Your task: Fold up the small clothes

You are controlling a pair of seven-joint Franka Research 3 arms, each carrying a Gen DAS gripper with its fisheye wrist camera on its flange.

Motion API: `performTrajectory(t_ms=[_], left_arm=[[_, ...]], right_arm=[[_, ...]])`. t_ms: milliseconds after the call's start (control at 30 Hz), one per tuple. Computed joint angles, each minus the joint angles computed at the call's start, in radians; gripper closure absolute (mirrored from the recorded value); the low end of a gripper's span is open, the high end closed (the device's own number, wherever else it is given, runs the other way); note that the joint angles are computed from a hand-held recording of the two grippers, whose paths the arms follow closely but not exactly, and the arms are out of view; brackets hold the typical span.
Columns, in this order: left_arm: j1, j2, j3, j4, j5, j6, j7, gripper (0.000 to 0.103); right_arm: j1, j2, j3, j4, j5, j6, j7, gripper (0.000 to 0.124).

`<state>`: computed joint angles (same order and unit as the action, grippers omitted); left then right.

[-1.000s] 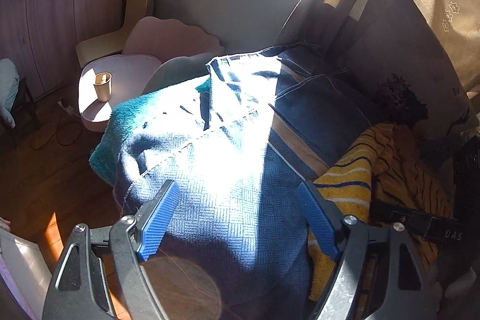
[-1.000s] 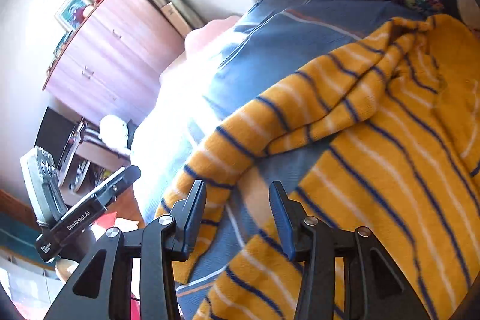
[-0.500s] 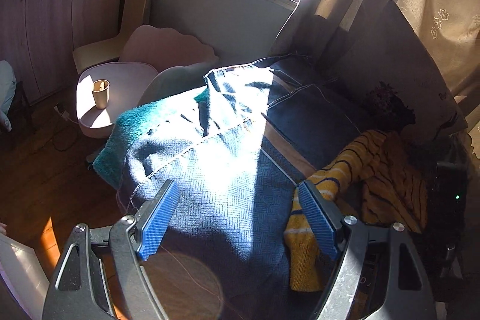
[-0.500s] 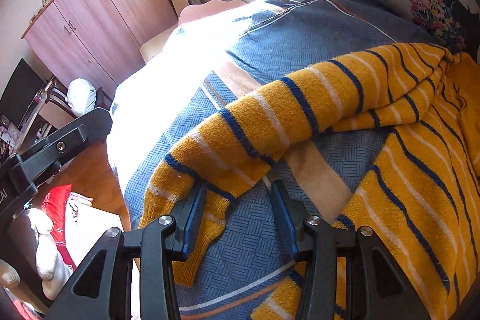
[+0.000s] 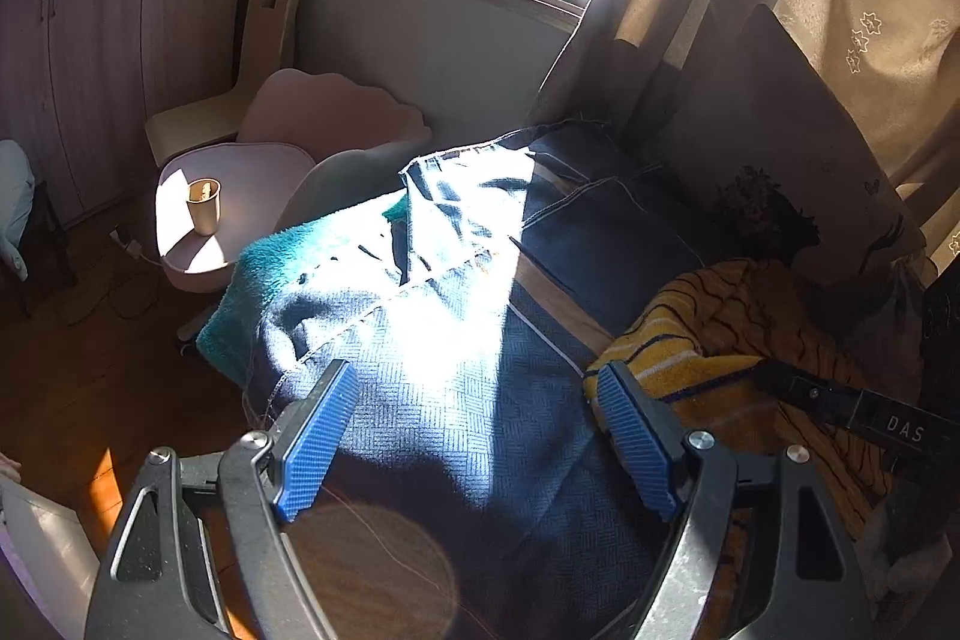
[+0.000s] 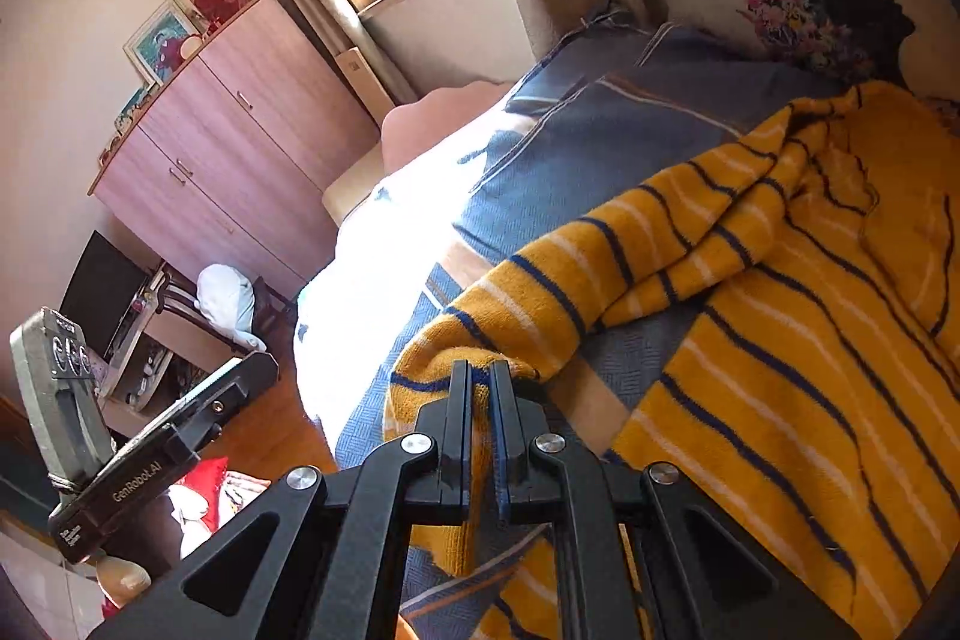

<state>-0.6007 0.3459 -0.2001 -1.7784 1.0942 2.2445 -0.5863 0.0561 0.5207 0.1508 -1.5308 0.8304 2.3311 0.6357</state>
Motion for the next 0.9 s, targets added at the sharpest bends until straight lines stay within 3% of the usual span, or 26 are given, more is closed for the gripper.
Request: performTrajectory(t_ms=[233, 267, 367, 433, 467, 567, 700, 900], left_arm=[[-0.005, 0.027, 0.008, 0.038, -0.012, 0.006, 0.058, 0.022], [-0.006, 0.030, 0.009, 0.043, -0.011, 0.005, 0.061, 0.022], [-0.005, 0.053, 0.014, 0.070, -0.015, 0.019, 0.079, 0.022], [-0.003, 0.079, 0.017, 0.098, -0.028, 0.039, 0.107, 0.022], [-0.003, 0.093, 0.019, 0.114, -0.038, 0.050, 0.124, 0.022], [-0.010, 0.133, 0.029, 0.166, -0.068, 0.066, 0.183, 0.022], [-0.031, 0.179, 0.049, 0.238, -0.098, 0.063, 0.251, 0.022], [-0.057, 0.266, 0.074, 0.374, -0.153, 0.068, 0.368, 0.022]], right_arm=[[-0.098, -0.045, -0.040, 0.054, 0.092, 0.111, -0.017, 0.118], [-0.106, -0.047, -0.053, 0.067, 0.093, 0.150, 0.001, 0.118], [-0.096, -0.047, -0.108, 0.068, 0.032, 0.384, 0.081, 0.116], [-0.082, -0.013, -0.159, 0.092, -0.065, 0.452, 0.178, 0.114], [-0.086, 0.006, -0.178, 0.112, -0.107, 0.431, 0.226, 0.109], [-0.151, 0.042, -0.153, 0.141, -0.131, 0.347, 0.267, 0.071], [-0.188, 0.086, -0.148, 0.152, -0.204, 0.337, 0.326, 0.070], [-0.191, 0.207, -0.196, 0.267, -0.359, 0.312, 0.498, 0.067]])
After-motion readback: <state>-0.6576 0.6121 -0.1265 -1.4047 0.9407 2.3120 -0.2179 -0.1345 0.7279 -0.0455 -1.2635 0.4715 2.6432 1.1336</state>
